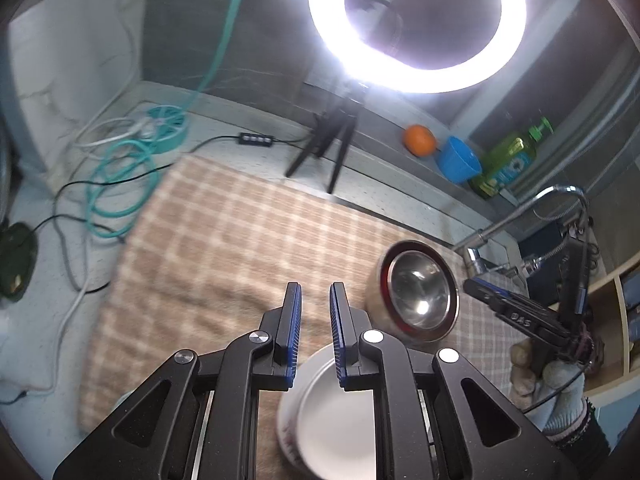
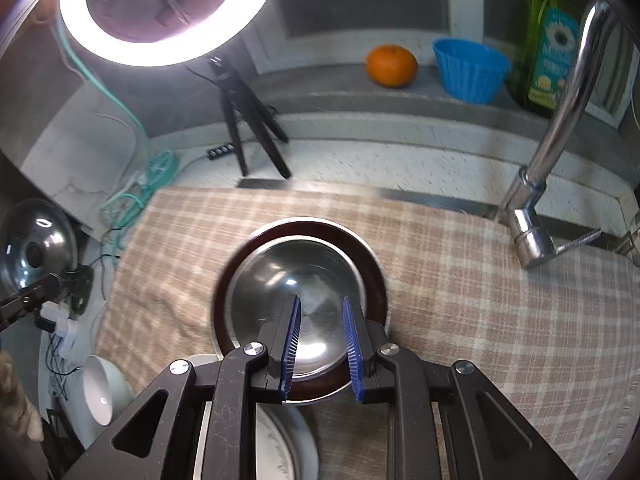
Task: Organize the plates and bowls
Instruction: 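Open both grippers and move them toward the white bowl, then grasp the rim of the white bowl with both grippers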
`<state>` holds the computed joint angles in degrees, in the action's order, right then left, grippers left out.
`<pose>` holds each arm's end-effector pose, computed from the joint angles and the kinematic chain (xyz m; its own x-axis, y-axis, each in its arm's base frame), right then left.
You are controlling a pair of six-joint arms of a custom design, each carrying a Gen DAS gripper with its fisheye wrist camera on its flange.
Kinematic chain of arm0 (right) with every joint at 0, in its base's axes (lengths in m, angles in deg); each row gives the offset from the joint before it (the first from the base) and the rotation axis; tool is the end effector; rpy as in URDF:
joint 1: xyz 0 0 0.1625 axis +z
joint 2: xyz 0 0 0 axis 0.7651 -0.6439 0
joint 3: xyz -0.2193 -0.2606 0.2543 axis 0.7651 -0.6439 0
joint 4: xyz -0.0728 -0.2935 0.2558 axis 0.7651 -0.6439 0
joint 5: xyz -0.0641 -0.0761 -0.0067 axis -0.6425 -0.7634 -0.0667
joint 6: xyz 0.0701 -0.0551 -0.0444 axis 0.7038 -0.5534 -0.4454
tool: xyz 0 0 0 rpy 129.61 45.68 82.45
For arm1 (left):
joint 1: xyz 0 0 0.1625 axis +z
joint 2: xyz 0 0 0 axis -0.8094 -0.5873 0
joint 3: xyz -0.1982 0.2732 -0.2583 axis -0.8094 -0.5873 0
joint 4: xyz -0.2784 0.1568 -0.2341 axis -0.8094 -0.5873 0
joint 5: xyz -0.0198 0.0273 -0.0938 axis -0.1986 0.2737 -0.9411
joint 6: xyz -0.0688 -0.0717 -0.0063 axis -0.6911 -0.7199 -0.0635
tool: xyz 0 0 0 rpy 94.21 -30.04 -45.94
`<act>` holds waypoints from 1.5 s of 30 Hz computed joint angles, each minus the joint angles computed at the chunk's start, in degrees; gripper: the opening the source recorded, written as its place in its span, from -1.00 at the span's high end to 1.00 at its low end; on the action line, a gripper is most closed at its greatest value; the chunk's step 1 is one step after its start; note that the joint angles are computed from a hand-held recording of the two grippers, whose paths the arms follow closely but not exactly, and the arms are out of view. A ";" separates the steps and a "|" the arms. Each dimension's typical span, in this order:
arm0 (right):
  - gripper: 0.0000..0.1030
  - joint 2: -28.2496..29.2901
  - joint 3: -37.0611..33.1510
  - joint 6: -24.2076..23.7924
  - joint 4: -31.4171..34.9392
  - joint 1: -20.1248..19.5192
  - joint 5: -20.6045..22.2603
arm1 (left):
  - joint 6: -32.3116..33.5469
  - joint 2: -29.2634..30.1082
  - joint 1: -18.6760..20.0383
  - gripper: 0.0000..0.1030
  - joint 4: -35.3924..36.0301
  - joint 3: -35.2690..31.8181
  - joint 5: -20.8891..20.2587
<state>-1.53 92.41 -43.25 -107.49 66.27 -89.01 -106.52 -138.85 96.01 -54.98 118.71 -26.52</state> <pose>0.3910 -0.5905 0.0849 -0.7585 -0.4678 0.4537 -0.5793 0.8029 -0.1405 -0.1357 -0.4077 0.4076 -0.8696 -0.3376 -0.3603 0.0214 0.7033 -0.7105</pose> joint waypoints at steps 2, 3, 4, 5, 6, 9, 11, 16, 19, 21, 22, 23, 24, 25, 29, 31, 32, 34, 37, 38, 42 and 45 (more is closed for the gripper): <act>0.61 -0.78 1.22 -1.10 -1.68 0.87 1.06 | -5.00 -2.87 -1.40 0.75 4.98 0.70 1.36; 0.61 -1.08 1.70 -1.53 -2.35 1.38 1.49 | -7.40 -4.48 -2.05 0.75 7.17 1.17 1.72; 0.61 -1.34 2.08 -1.85 -2.78 1.85 2.20 | -9.39 -5.79 -2.62 0.75 8.93 1.49 1.87; 0.61 -1.44 2.26 -1.96 -2.88 2.28 2.98 | -11.73 -6.94 -3.24 0.75 11.15 1.67 2.20; 0.61 -1.67 2.55 -2.14 -2.97 2.74 3.96 | -14.37 -8.18 -4.02 0.75 14.12 1.79 2.72; 0.61 -1.83 3.10 -2.39 -3.10 4.06 6.23 | -22.20 -11.68 -6.59 0.75 22.92 2.04 3.68; 0.61 -1.68 3.27 -2.69 -2.78 4.88 7.50 | -27.14 -14.15 -8.04 0.75 28.33 2.24 3.63; 0.61 -0.01 2.58 -3.41 -0.31 6.89 10.88 | -41.69 -19.91 -11.74 0.75 43.61 2.61 1.83; 0.61 1.43 1.87 -3.93 1.77 7.70 12.66 | -49.50 -23.28 -13.83 0.75 51.47 3.21 -0.59; 0.61 2.51 1.64 -4.15 2.79 8.22 13.36 | -53.52 -25.30 -14.94 0.75 55.01 3.92 -2.34; 0.61 3.18 1.34 -4.24 3.60 8.45 13.79 | -55.25 -26.49 -15.39 0.75 56.39 4.47 -3.35; 0.61 3.79 0.99 -4.28 4.40 8.63 14.13 | -56.52 -27.45 -15.74 0.75 57.27 5.02 -4.11; 0.61 4.53 0.69 -4.25 5.26 8.84 14.65 | -57.14 -28.39 -15.93 0.75 57.56 5.69 -4.96; 0.61 5.00 0.72 -4.21 5.77 9.04 14.95 | -57.39 -29.04 -16.11 0.75 57.52 6.23 -5.71; 0.61 7.31 0.14 -4.54 8.75 9.70 15.69 | -57.74 -31.28 -16.08 0.75 56.13 8.79 -7.86; 0.61 8.54 -0.30 -4.58 10.19 10.09 15.84 | -57.83 -31.77 -15.94 0.75 55.51 9.66 -8.45; 0.61 9.02 -0.43 -4.58 10.75 10.19 15.86 | -57.81 -31.76 -15.91 0.75 55.40 9.93 -8.63; 0.61 10.20 -0.88 -4.55 11.85 10.53 15.68 | -57.36 -31.90 -15.76 0.75 54.89 10.55 -8.69; 0.61 11.64 -1.37 -4.62 13.03 10.81 15.13 | -56.11 -32.77 -15.69 0.75 52.90 11.70 -8.05; 0.61 12.05 -1.63 -4.56 13.43 10.82 15.06 | -55.72 -32.44 -15.38 0.75 52.74 11.79 -7.98; 0.61 13.26 -2.18 -4.23 14.68 10.89 14.98 | -52.46 -32.83 -13.15 0.75 49.37 12.70 -7.64; 0.61 14.09 -2.59 -4.37 15.13 11.20 13.96 | -50.23 -32.81 -11.57 0.75 47.16 13.32 -7.48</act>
<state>12.56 89.83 -47.62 -92.36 77.47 -75.05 -156.75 -171.67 84.44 -7.83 132.03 -34.00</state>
